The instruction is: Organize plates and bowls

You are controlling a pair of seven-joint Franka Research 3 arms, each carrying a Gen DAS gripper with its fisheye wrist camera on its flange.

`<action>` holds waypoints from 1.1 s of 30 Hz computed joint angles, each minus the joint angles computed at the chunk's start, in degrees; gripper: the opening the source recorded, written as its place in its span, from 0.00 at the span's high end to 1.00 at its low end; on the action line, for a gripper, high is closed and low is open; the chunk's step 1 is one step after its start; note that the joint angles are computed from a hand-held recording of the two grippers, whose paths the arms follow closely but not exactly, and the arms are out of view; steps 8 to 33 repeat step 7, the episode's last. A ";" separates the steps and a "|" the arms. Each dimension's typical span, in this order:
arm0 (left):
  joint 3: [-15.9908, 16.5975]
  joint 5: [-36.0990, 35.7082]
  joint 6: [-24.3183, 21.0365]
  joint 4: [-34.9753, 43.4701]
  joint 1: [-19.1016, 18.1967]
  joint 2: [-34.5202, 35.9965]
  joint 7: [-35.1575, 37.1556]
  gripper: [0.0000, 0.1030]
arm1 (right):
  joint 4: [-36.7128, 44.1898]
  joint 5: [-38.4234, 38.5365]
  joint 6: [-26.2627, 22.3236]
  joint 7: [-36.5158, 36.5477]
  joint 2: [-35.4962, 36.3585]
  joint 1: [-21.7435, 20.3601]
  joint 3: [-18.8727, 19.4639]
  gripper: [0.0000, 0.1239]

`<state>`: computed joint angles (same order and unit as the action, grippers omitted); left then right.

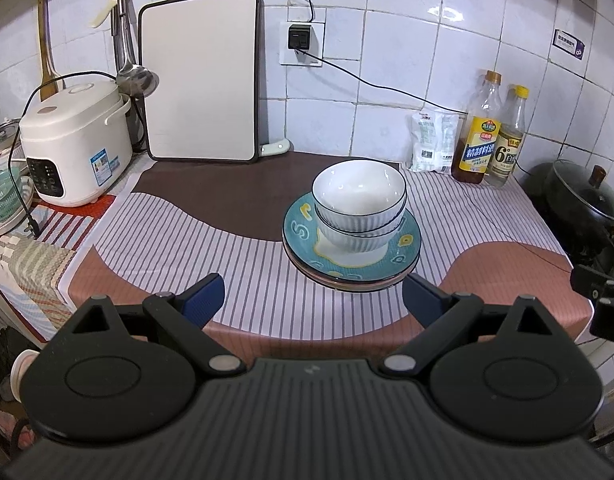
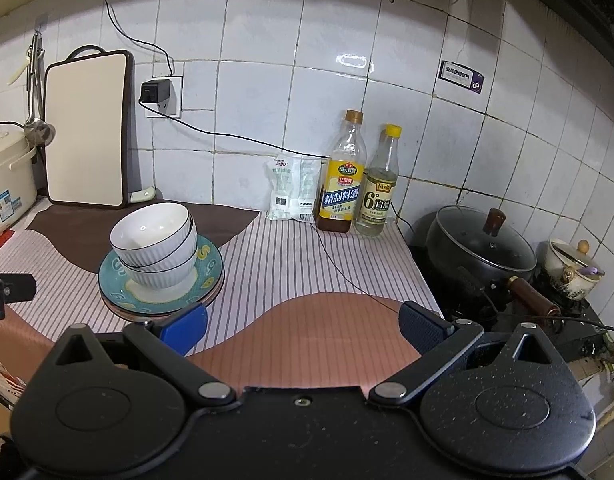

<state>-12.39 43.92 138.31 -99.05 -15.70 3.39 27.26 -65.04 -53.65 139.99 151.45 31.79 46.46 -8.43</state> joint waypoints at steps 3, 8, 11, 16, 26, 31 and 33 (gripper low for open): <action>0.04 0.11 0.20 0.06 0.01 0.05 0.07 0.06 | -0.18 -0.06 0.17 0.00 -0.05 -0.02 -0.05 0.17; 0.02 0.05 0.17 0.10 -0.05 0.06 0.15 0.06 | -0.29 -0.12 0.14 -0.04 -0.02 0.02 -0.08 0.17; 0.02 0.05 0.17 0.10 -0.05 0.06 0.15 0.06 | -0.29 -0.12 0.14 -0.04 -0.02 0.02 -0.08 0.17; 0.02 0.05 0.17 0.10 -0.05 0.06 0.15 0.06 | -0.29 -0.12 0.14 -0.04 -0.02 0.02 -0.08 0.17; 0.02 0.05 0.17 0.10 -0.05 0.06 0.15 0.06 | -0.29 -0.12 0.14 -0.04 -0.02 0.02 -0.08 0.17; 0.02 0.05 0.17 0.10 -0.05 0.06 0.15 0.06 | -0.29 -0.12 0.14 -0.04 -0.02 0.02 -0.08 0.17; 0.02 0.05 0.17 0.10 -0.05 0.06 0.15 0.06 | -0.29 -0.12 0.14 -0.04 -0.02 0.02 -0.08 0.17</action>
